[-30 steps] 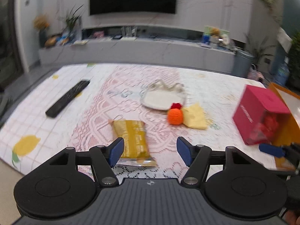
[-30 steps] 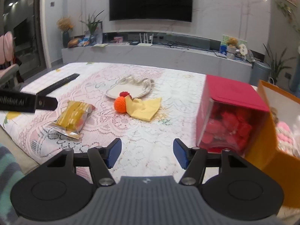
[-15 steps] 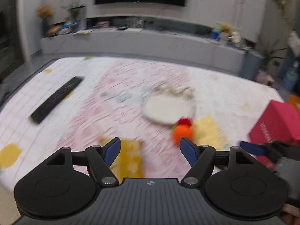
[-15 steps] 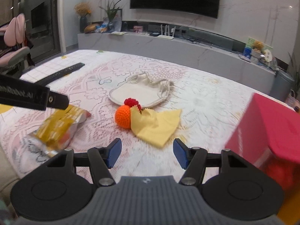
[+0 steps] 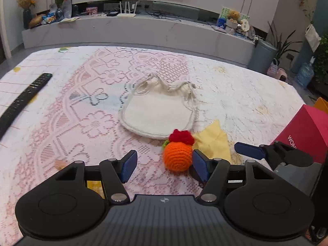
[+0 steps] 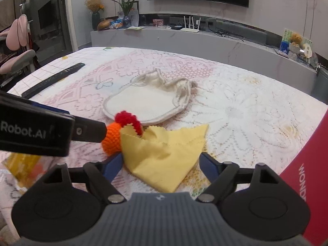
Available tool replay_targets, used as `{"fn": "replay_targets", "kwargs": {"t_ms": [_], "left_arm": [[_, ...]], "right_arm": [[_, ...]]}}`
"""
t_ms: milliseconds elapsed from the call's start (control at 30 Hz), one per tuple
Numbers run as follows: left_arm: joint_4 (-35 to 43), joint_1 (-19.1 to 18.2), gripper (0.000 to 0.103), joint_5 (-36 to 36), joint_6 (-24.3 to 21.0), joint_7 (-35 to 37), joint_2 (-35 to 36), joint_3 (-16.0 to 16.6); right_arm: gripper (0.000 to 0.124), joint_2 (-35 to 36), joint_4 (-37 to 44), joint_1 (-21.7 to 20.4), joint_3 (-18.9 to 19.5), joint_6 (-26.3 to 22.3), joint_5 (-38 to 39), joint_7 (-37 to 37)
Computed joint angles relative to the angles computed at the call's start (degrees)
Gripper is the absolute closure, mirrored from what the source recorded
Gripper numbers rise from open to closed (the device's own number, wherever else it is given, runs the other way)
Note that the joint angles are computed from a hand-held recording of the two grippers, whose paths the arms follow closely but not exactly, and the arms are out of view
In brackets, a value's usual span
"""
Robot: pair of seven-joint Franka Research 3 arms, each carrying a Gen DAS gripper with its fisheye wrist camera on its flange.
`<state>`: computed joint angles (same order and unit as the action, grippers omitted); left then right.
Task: Organize soft objects
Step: 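Grasp the orange crocheted ball with the left gripper while the right grasps the yellow cloth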
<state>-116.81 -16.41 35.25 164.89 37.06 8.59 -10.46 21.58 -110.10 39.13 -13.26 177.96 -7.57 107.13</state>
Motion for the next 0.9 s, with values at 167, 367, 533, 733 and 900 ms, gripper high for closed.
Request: {"fn": "replay_targets", "kwargs": {"t_ms": [167, 367, 533, 733, 900], "left_arm": [[-1.0, 0.2, 0.031, -0.1, 4.6, 1.3, 0.7, 0.3], [-0.7, -0.9, 0.031, 3.3, 7.2, -1.8, 1.6, 1.8], [1.4, -1.6, 0.031, 2.4, 4.9, 0.2, 3.2, 1.3], [5.0, -3.9, 0.031, 4.4, 2.0, -0.9, 5.8, 2.5], [5.4, -5.8, 0.039, 11.6, 0.1, -5.2, 5.9, 4.4]], "right_arm": [[0.055, 1.1, 0.0, -0.6, 0.4, 1.3, 1.0, -1.1], [0.09, 0.1, -1.0, -1.8, 2.2, 2.1, 2.9, -4.8], [0.117, -0.1, -1.6, 1.1, -1.2, 2.5, 2.6, -5.5], [0.118, -1.5, -4.1, 8.6, -9.8, 5.0, 3.2, -2.5], [0.118, -1.9, -4.6, 13.2, -15.0, 2.6, 1.6, 0.0]]}}
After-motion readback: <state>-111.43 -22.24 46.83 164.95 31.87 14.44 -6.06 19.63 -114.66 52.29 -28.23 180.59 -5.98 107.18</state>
